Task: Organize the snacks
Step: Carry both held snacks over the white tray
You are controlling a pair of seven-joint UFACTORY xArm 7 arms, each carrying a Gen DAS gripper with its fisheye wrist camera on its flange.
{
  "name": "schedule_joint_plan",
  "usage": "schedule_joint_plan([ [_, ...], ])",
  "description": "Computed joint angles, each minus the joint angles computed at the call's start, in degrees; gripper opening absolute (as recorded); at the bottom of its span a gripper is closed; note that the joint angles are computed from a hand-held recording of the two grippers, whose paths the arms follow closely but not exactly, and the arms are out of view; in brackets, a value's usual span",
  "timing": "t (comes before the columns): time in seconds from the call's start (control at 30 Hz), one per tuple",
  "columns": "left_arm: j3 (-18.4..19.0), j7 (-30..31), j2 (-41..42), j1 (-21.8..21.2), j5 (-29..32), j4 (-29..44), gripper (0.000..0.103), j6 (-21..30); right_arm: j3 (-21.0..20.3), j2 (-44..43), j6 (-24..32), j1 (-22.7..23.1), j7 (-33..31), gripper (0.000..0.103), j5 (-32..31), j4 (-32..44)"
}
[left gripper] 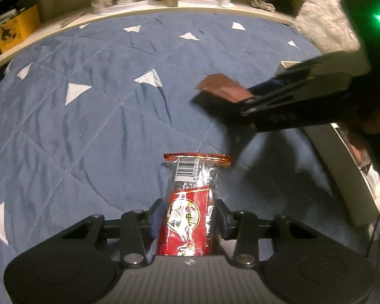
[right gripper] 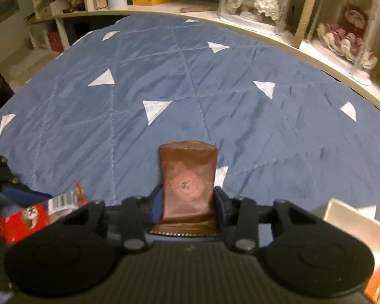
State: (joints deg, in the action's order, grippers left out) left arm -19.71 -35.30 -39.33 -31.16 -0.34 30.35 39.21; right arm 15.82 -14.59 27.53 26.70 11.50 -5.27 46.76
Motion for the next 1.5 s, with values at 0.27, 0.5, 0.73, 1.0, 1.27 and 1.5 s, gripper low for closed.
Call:
schedule_joint_plan([
  [0.27,-3.51,-7.95,-2.86,1.41,1.08,1.84,0.039,1.37,-1.04,-13.1,1.74,1.78,2.03,0.047,4.75,-6.89],
  [0.5,-6.49,-13.06,-4.54,1.65,3.28,4.94,0.039,0.41,-3.4,-26.41,4.73,1.25,1.8,0.047,8.08,-12.23],
  [0.73,-8.87,-17.36,-4.61,2.27,4.61,7.68,0.039,-2.69,-4.93,-40.23,10.41,-2.17,2.55,0.047,8.91,-17.72],
  [1.0,-11.54,-19.93,-0.41,2.32,6.32,12.16,0.039,-7.35,-7.6,-53.62,14.78,-7.51,3.17,0.047,9.13,-23.47],
  [1.27,-13.93,-19.71,8.53,2.84,10.29,19.18,0.039,-9.4,-10.13,-58.91,14.43,-16.35,4.07,0.047,7.49,-28.16],
  [1.5,-10.99,-13.31,22.24,-3.25,10.05,27.03,0.039,-12.11,-14.59,-56.02,10.54,-20.01,3.58,0.047,8.71,-30.61],
])
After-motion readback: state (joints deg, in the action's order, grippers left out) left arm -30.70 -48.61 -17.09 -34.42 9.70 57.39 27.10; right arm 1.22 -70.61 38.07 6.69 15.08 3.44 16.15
